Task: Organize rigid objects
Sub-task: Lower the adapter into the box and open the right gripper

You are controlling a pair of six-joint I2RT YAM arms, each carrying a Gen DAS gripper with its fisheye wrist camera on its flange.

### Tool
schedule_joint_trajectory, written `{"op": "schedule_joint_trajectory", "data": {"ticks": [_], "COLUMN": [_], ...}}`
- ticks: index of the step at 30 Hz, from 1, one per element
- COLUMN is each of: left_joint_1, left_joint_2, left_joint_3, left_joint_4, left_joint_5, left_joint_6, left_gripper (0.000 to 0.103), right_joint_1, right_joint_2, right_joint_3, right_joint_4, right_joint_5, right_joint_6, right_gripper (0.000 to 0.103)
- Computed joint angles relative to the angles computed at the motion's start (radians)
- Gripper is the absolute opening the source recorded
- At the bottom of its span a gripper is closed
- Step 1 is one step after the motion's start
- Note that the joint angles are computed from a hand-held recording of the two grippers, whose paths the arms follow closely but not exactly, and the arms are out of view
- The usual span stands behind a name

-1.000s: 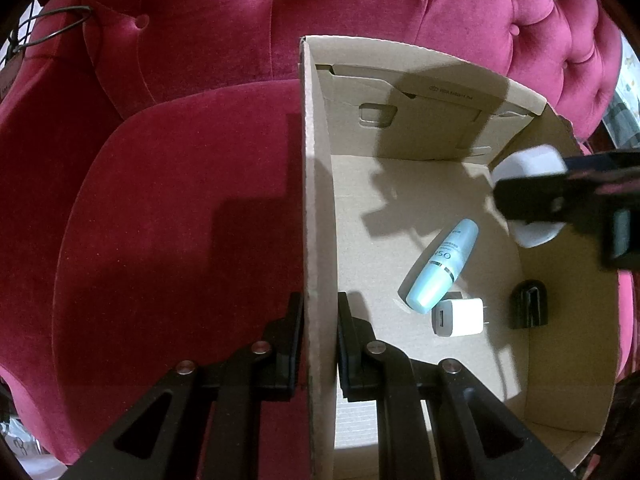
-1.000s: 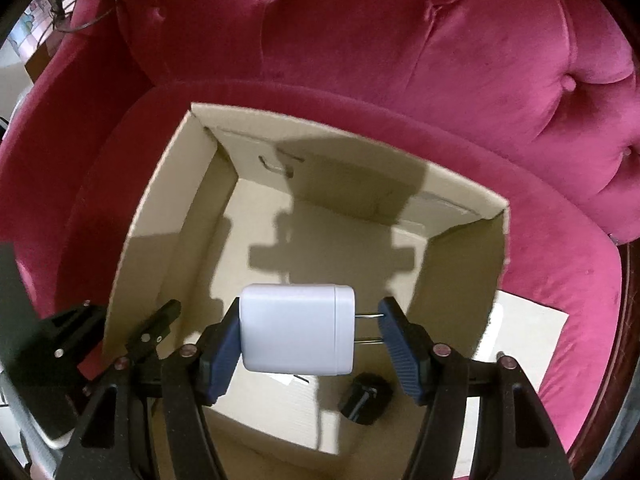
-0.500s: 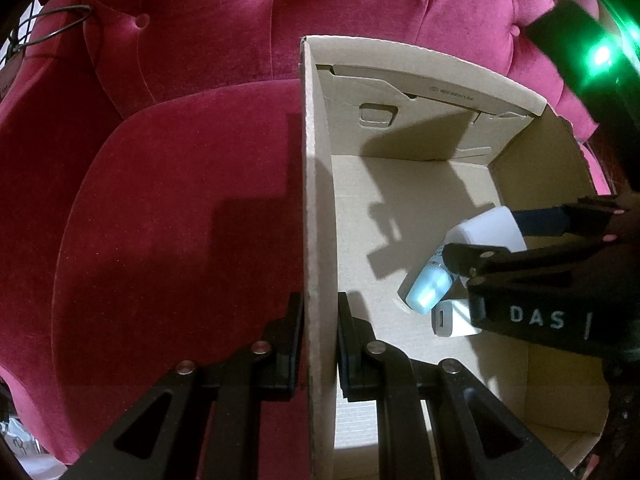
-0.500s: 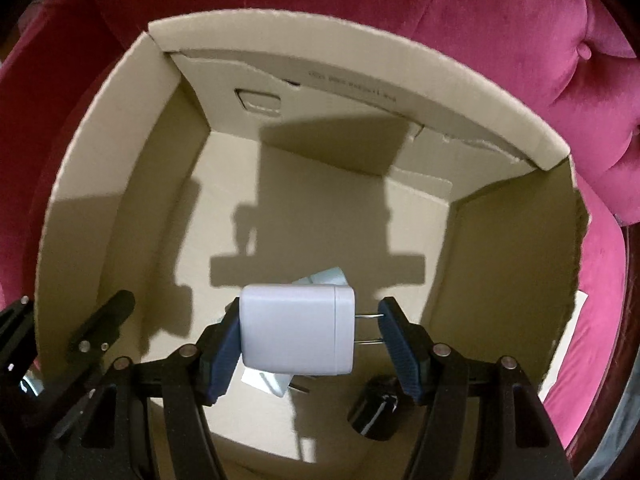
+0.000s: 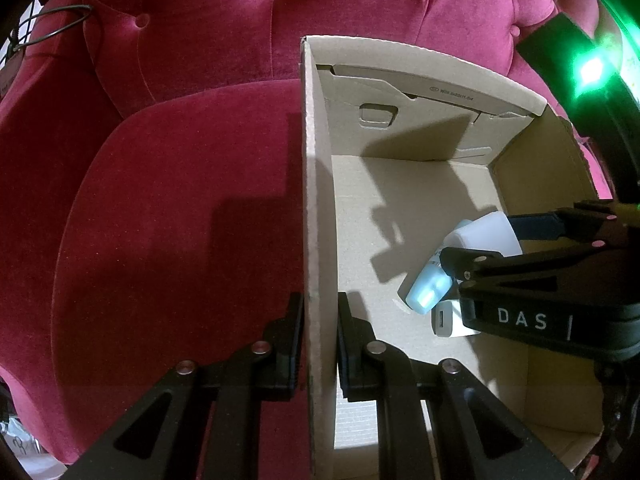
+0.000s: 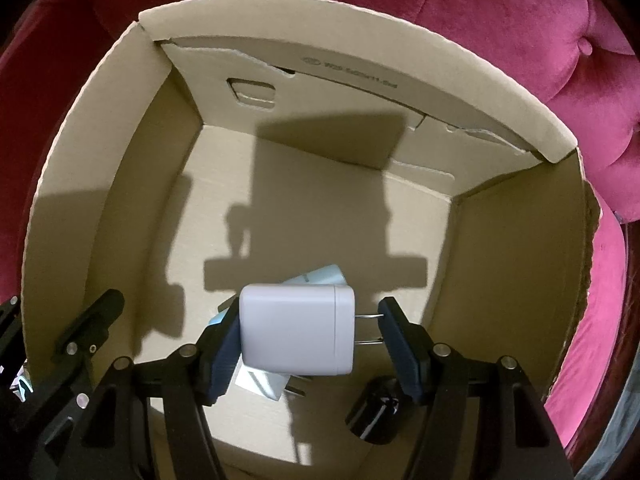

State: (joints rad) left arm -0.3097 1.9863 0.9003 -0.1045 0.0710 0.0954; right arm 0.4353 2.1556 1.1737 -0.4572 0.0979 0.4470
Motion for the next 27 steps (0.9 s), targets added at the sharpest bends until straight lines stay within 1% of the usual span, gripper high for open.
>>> {"op": "schedule_joint_trajectory", "data": {"ticks": [9, 11, 14, 19, 24, 27], "left_joint_1": [0.001, 0.003, 0.006, 0.006, 0.006, 0.005], "left_joint_2": [-0.004, -0.005, -0.005, -0.002, -0.002, -0.001], "left_joint_3": [-0.001, 0.001, 0.002, 0.003, 0.003, 0.004], "left_joint_4": [-0.003, -0.006, -0.008, -0.006, -0.006, -0.006], "left_joint_5": [0.0, 0.001, 0.003, 0.002, 0.001, -0.001], "left_joint_6": [0.002, 0.004, 0.006, 0.007, 0.007, 0.008], "left_gripper": [0.016, 0.016, 0.016, 0.016, 0.016, 0.016], "right_joint_1": [0.01, 0.013, 0.012, 0.013, 0.001, -0.002], "right_joint_2": [-0.021, -0.033, -0.054, -0.105, -0.169, -0.217], "right_joint_3": [-0.003, -0.003, -0.004, -0.026, -0.058, -0.065], "right_joint_4": [-0.009, -0.012, -0.017, -0.014, -0.025, -0.05], "right_joint_5": [0.002, 0.011, 0.017, 0.038, 0.045, 0.045], "right_joint_6": [0.004, 0.005, 0.005, 0.008, 0.009, 0.015], "right_gripper": [0.071, 0.079, 0.083, 0.084, 0.088, 0.094]}}
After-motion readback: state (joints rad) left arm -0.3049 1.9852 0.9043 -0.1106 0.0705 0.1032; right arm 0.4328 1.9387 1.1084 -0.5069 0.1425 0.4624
